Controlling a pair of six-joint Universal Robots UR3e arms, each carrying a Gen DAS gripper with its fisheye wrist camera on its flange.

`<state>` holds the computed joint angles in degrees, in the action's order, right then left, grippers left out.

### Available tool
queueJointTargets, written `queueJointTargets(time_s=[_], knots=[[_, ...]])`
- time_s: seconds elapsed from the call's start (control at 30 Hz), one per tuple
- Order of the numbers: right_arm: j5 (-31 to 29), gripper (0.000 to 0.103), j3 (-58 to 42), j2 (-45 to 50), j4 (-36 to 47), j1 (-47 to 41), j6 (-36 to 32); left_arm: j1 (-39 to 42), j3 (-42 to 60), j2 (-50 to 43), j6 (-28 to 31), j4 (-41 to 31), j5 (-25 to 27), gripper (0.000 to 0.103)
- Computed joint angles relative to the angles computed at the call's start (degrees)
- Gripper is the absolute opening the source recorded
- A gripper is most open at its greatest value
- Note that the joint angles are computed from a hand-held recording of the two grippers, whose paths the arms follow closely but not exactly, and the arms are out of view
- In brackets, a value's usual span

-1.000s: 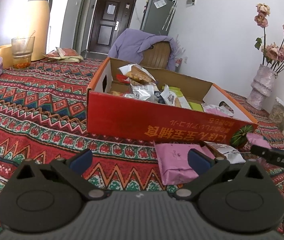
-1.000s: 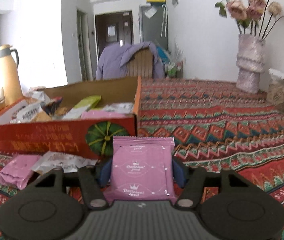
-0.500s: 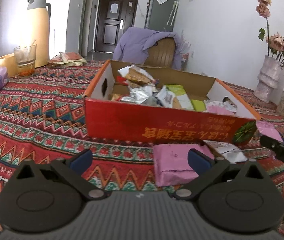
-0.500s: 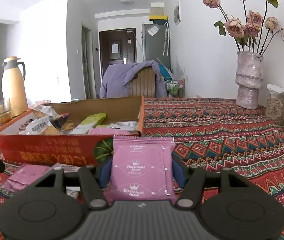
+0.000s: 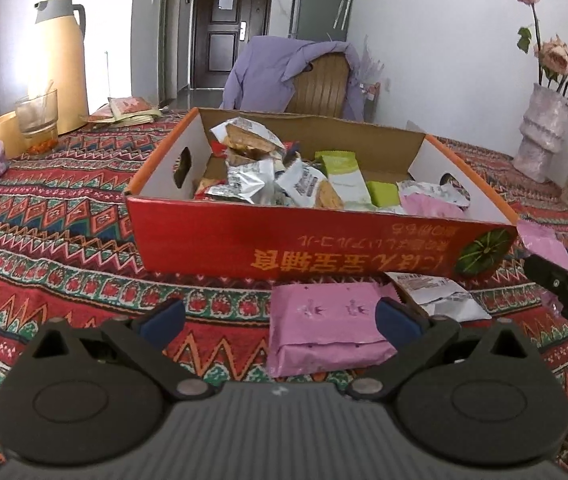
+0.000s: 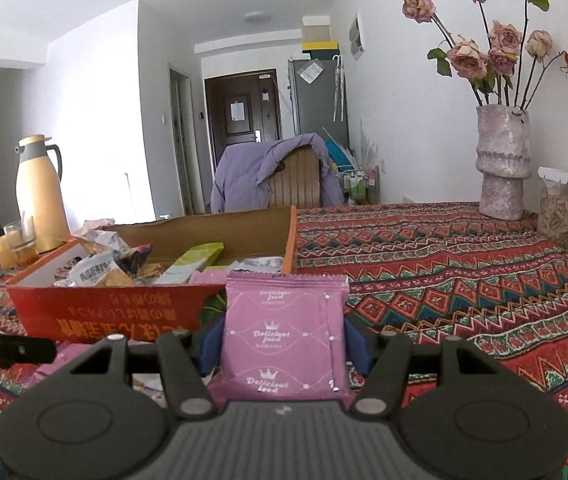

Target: Organize snacks

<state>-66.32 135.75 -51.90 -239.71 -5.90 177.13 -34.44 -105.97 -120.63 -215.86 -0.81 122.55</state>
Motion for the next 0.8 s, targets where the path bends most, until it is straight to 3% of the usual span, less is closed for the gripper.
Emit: queueJointTargets(time_s=[0.47, 0.67, 0.8], knots=[[0.7, 0.061, 0.7, 0.2, -1.3, -0.5, 1.0, -3.2, 17.0, -7.8, 3.0, -10.3, 1.5, 0.103], [1.5, 0.061, 0.9, 0.3, -1.5, -1.0, 1.2, -2.9, 20.2, -9.3, -1.3, -18.7, 3.2, 0.103], [1.5, 0.061, 0.8, 0.2, -1.2, -0.8, 1.2, -2.1, 19.9, -9.2, -2.3, -19.7, 2.0, 0.103]])
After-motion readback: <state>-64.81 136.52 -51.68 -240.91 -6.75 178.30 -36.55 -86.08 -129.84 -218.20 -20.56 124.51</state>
